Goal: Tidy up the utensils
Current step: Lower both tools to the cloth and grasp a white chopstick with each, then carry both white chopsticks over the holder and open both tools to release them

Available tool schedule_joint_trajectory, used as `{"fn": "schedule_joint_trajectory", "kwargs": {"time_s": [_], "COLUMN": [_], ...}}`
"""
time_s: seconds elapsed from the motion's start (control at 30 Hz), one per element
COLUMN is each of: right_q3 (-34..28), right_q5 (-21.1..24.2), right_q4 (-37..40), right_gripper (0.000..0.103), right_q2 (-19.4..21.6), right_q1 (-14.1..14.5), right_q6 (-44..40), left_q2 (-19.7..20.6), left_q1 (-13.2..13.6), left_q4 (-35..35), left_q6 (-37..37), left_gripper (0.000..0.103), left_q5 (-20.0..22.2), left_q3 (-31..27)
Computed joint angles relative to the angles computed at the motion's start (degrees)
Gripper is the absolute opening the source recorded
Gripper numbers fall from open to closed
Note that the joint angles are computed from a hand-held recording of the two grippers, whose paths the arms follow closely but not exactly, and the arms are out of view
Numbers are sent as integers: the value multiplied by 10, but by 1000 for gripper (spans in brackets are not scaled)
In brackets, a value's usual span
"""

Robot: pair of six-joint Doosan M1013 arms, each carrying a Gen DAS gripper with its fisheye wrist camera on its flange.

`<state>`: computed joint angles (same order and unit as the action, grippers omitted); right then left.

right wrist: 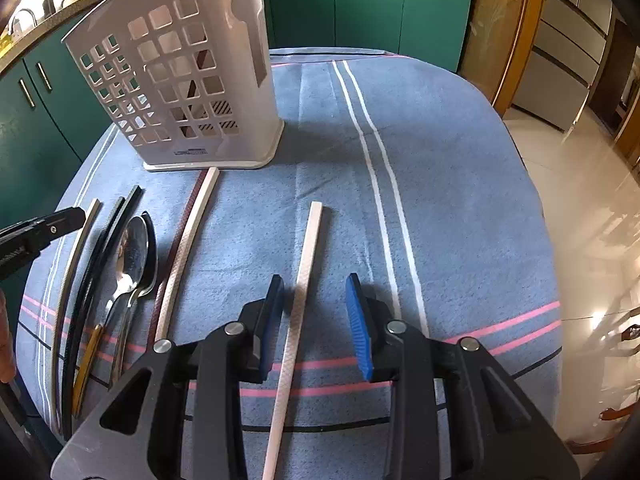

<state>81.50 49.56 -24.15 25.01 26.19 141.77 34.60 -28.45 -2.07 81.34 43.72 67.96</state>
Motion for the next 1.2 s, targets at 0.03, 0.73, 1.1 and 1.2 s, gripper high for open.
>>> {"fn": "schedule_joint_trajectory", "kwargs": {"time_s": [0.03, 0.73, 1.1, 1.2], "right_q3": [-3, -99, -40, -19], "right_q5": [3, 73, -27, -65], "right_q4": [-1, 35, 17, 3], "right_gripper": [32, 8, 7, 7], "right_q2": [2, 60, -16, -46], "right_q1": [-1, -14, -2, 1], "right_q6": [-1, -85, -53, -41], "left_q2": [3, 30, -38, -63], "left_q1": [0, -4, -4, -4], "left_q4": [8, 53, 24, 7], "left_q6": [-7, -28, -7, 8], "left_gripper": [13, 7, 6, 6], "left_q5": [6, 55, -55, -105], "left_q3": [-4, -48, 11, 28]}}
